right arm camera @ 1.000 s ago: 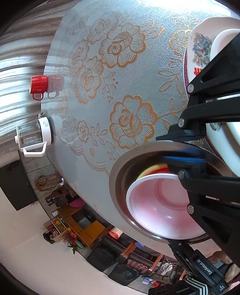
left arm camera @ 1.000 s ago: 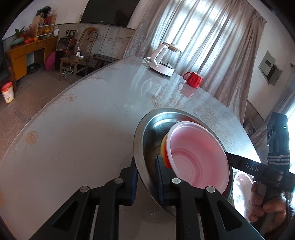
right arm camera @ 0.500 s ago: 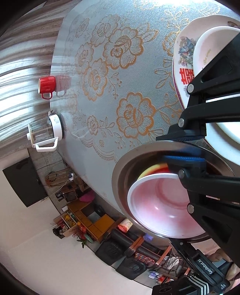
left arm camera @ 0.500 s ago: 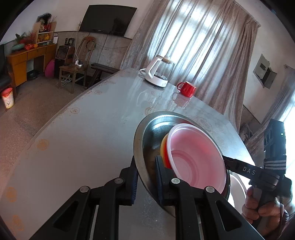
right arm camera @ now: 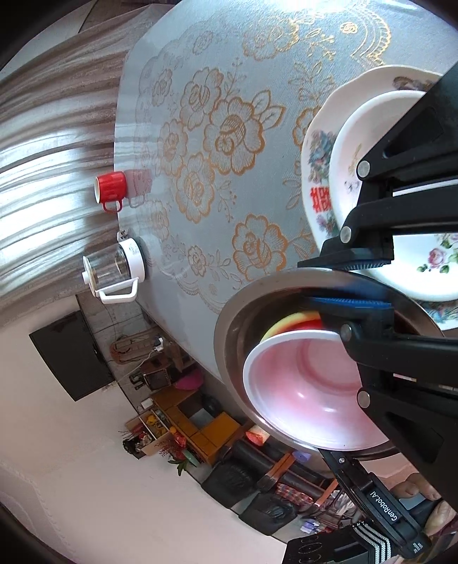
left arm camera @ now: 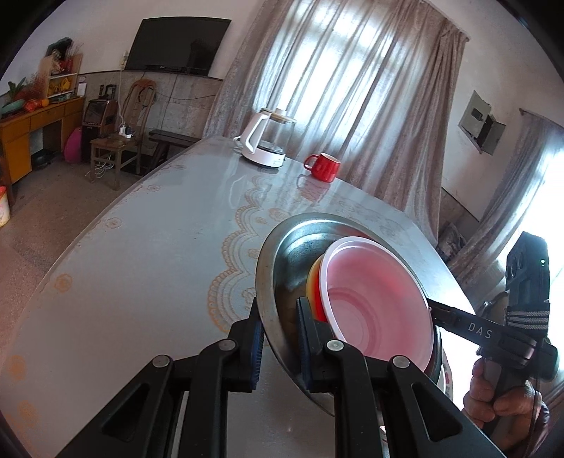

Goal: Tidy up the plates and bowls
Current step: 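Lift the nested bowls and carry them over the plate stack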

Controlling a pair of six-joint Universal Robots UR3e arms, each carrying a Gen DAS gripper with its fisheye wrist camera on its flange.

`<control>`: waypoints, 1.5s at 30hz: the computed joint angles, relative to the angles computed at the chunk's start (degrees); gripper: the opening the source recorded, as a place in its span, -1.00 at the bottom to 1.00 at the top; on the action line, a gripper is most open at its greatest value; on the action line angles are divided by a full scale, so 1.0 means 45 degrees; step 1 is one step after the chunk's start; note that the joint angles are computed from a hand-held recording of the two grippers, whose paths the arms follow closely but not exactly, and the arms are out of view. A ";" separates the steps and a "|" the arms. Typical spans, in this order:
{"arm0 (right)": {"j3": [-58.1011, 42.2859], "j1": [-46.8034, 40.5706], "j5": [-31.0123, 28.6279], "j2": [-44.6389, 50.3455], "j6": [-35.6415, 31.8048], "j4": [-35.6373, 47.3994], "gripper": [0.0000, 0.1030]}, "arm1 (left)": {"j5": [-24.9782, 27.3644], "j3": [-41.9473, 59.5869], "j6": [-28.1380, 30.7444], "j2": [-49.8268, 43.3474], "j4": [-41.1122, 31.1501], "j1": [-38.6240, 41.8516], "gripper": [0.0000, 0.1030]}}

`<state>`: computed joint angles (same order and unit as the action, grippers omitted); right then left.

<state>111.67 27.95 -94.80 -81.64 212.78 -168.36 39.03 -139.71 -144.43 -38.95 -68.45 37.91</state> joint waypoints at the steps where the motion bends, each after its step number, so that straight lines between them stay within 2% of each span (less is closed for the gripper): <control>1: 0.0265 0.0029 -0.0089 -0.0242 0.0053 -0.0045 -0.75 | -0.0066 0.0060 0.0147 0.0176 -0.0327 -0.0002 -0.69; 4: 0.0897 0.0041 -0.0285 -0.0913 0.0179 0.0024 -0.74 | -0.0214 0.0285 0.0517 0.0724 -0.1336 -0.0124 -0.70; 9: 0.2042 0.0191 -0.0847 -0.2296 0.0426 0.0437 -0.73 | -0.0069 0.0323 0.0052 0.0792 -0.0997 -0.1168 -0.71; 14: 0.3289 0.0169 -0.1333 -0.3889 0.0753 0.0987 -0.72 | 0.0539 0.0114 -0.1336 -0.0159 0.1228 -0.2974 -0.71; 20: 0.4844 -0.0131 -0.1526 -0.5731 0.1230 0.1586 -0.72 | 0.1809 -0.0179 -0.3253 -0.2073 0.4660 -0.5477 -0.70; 27: 0.6068 -0.0651 -0.1279 -0.6799 0.1509 0.1688 -0.72 | 0.2861 -0.0325 -0.4097 -0.3745 0.6692 -0.6942 -0.70; 32: 0.6705 -0.0882 -0.1201 -0.7013 0.1676 0.1497 -0.72 | 0.3540 -0.0419 -0.4495 -0.4597 0.7587 -0.7728 -0.70; 36: 0.7204 -0.1239 -0.0819 -0.7313 0.1617 0.1343 -0.72 | 0.3902 -0.0532 -0.4792 -0.4875 0.7967 -0.8030 -0.68; 45: 0.7780 -0.1426 -0.0376 -0.7830 0.1838 0.1019 -0.72 | 0.3414 -0.0491 -0.4501 -0.4467 0.7163 -0.7616 -0.67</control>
<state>146.68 21.53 -96.50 -116.87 221.05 -163.78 54.39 -141.92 -164.68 -59.05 -36.22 3.64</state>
